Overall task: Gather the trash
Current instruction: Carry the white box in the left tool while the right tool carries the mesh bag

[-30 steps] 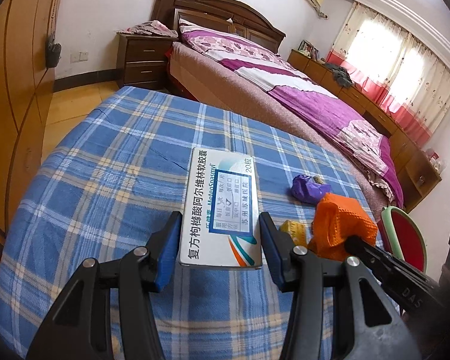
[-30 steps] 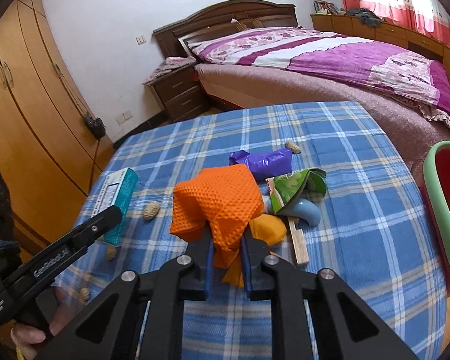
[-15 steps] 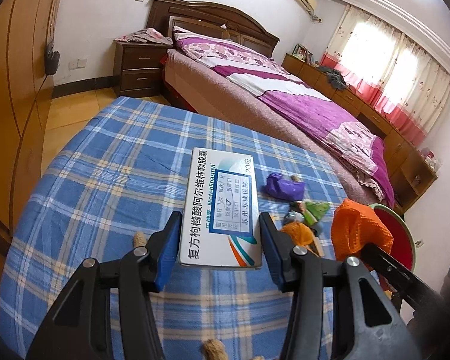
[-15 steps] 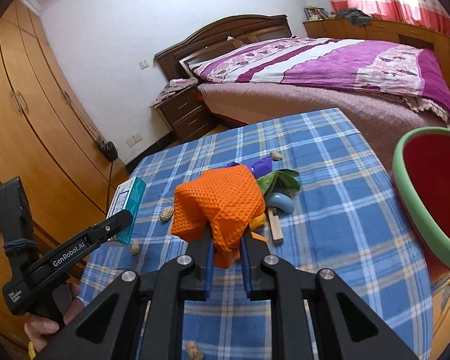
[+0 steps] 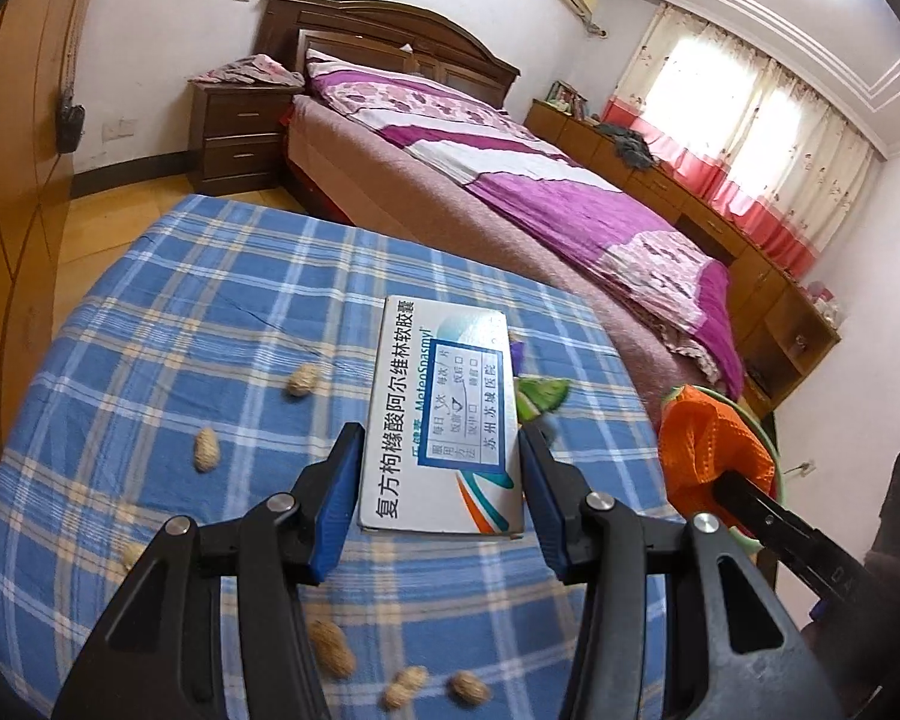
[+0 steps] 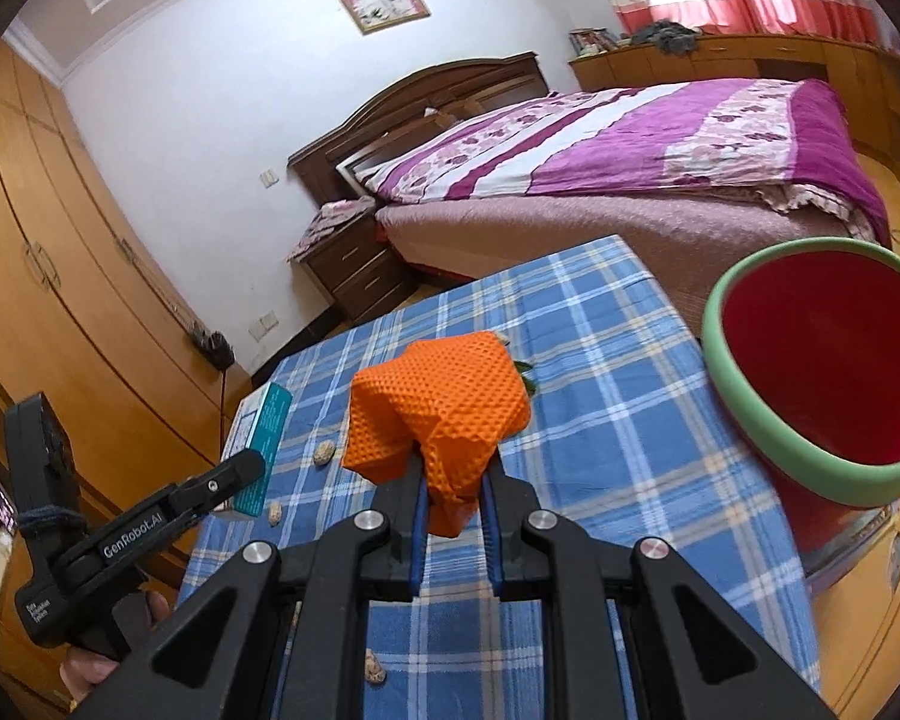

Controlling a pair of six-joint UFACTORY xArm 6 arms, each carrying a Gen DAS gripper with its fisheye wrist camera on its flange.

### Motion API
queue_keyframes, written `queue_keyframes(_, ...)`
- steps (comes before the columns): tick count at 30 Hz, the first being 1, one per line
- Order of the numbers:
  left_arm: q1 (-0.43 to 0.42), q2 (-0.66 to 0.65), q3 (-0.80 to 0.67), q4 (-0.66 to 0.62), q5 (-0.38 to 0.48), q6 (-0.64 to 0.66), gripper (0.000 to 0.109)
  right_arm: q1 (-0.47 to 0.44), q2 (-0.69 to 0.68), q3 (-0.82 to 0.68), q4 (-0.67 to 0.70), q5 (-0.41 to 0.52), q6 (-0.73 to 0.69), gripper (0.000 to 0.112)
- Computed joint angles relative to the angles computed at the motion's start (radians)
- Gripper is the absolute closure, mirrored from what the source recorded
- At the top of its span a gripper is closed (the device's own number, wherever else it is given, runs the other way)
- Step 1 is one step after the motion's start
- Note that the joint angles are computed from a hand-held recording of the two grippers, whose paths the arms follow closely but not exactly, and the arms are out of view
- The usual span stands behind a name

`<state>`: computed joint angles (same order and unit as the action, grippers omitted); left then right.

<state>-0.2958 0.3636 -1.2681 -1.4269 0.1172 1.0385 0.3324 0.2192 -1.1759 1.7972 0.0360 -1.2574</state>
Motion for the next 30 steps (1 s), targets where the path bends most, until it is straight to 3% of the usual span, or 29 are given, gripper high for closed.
queue_keyframes(13,-0.069,-0.018,-0.001,0.037,0.05,-0.008,0.057,-0.074,-0.095,0.045,0.353,-0.024,-0.337,0.095)
queue_keyframes(19,-0.108,-0.001,-0.023,0.13,0.05,-0.08,0.057,-0.12,-0.118,0.052,0.491,-0.047,-0.481,0.095)
queue_keyframes(24,-0.143,0.029,-0.064,0.215,0.063,-0.127,0.057,-0.2,-0.124,0.023,0.832,-0.087,-0.843,0.095)
queue_keyframes(30,-0.186,0.088,-0.141,0.333,0.081,-0.216,0.057,-0.277,-0.133,0.039,0.983,-0.084,-0.993,0.095)
